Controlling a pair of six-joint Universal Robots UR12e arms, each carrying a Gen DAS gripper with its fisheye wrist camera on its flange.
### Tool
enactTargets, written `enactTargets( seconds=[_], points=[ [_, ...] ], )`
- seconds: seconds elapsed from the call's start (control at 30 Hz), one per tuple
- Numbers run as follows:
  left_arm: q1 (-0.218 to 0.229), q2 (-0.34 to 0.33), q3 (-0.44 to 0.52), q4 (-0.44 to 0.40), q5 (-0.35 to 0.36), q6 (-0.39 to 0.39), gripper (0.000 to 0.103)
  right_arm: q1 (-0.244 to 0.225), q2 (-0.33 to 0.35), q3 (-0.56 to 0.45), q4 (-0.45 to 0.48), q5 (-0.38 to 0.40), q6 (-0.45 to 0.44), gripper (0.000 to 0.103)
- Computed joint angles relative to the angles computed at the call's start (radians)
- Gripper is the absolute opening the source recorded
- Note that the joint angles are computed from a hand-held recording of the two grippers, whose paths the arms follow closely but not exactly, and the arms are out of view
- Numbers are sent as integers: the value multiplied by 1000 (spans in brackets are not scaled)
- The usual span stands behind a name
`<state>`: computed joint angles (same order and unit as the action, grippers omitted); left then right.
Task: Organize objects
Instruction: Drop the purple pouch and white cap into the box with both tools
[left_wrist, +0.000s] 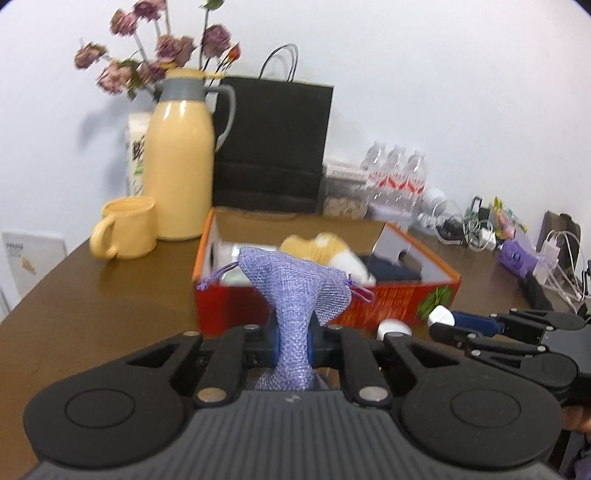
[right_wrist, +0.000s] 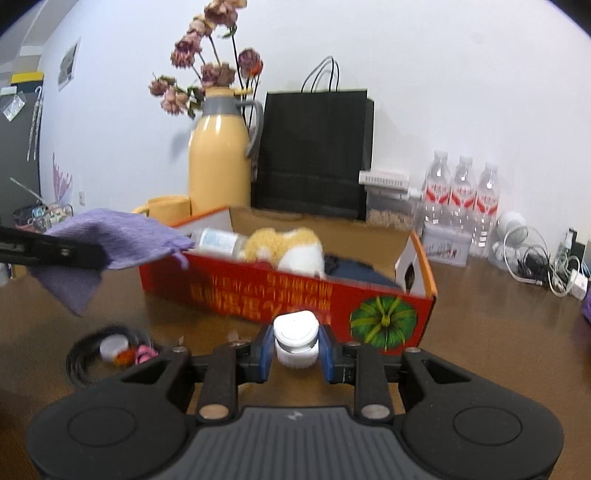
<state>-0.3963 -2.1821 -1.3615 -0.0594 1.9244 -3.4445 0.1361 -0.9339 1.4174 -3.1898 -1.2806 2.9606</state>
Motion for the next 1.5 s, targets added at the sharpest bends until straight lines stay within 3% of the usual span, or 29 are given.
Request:
enactTargets(
  seconds=[0.27,0.53,0.8,1.0,1.07,1.1,1.13,1.2,1.27,1.3,1.37,1.5],
  points=[
    [15,-89,167,-23,-19,26,12,10,64,-146,27,-9,17,25],
    [35,-166,308,-91,-20,13,12,25,152,-324,126,-42,22,25],
    [53,-230,411,-168,-16,-2,12,32,236,-463,204,-87,41,25],
    [65,-250,434,-223,-21,4,13,26,255,-491,252,-99,68,25],
    [66,-250,431,-225,-13,9,17,24,253,-489,254,-89,71,25],
    [66,-250,431,-230,-7,7,30,23,251,-487,256,-87,71,27],
    [66,-248,428,-228,-2,5,55,22,248,-482,257,-83,70,31],
    [61,-252,431,-216,28,14,82,19,244,-478,262,-68,78,66],
    [53,-259,438,-200,79,40,93,19,243,-474,249,-76,77,90],
    [51,-261,440,-194,90,45,103,20,242,-472,241,-80,78,96],
    [50,-264,443,-183,98,52,103,20,241,-472,244,-83,88,103],
    [48,-266,448,-187,97,58,103,22,239,-472,250,-98,88,103]
  ],
)
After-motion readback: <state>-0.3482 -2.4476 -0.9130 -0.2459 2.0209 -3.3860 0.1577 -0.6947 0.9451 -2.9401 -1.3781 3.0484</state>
